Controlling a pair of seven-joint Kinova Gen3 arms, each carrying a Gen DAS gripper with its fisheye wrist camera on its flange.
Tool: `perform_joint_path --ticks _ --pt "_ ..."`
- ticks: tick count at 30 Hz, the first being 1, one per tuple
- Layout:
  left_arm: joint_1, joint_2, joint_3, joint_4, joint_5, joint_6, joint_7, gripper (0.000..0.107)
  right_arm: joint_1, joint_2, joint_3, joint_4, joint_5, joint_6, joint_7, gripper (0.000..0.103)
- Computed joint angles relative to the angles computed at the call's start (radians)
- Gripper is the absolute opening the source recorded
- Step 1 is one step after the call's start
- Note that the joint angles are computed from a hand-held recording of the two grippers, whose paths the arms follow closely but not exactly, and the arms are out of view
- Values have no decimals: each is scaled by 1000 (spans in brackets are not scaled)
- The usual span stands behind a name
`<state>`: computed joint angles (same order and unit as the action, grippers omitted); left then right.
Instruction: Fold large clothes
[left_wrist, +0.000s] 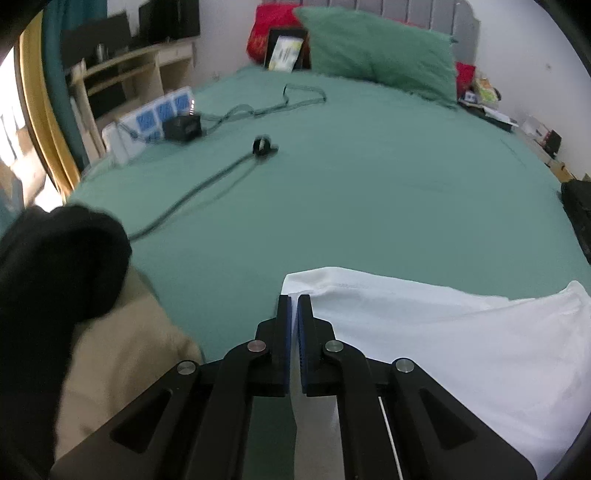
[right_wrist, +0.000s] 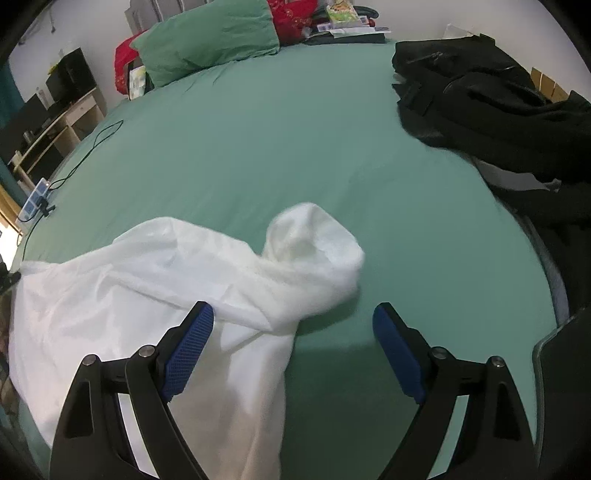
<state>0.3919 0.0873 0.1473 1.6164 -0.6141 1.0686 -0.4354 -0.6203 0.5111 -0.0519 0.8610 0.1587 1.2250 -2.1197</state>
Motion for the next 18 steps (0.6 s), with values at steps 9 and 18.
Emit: perform_joint_path --ticks 9,18 --pt "-17 -37 0 45 -38 35 103 4 31 -10 0 49 -20 -53 -52 88" --pt "-71 -18 0 4 131 -30 -62 31 29 16 -16 7 -31 -44 -22 5"
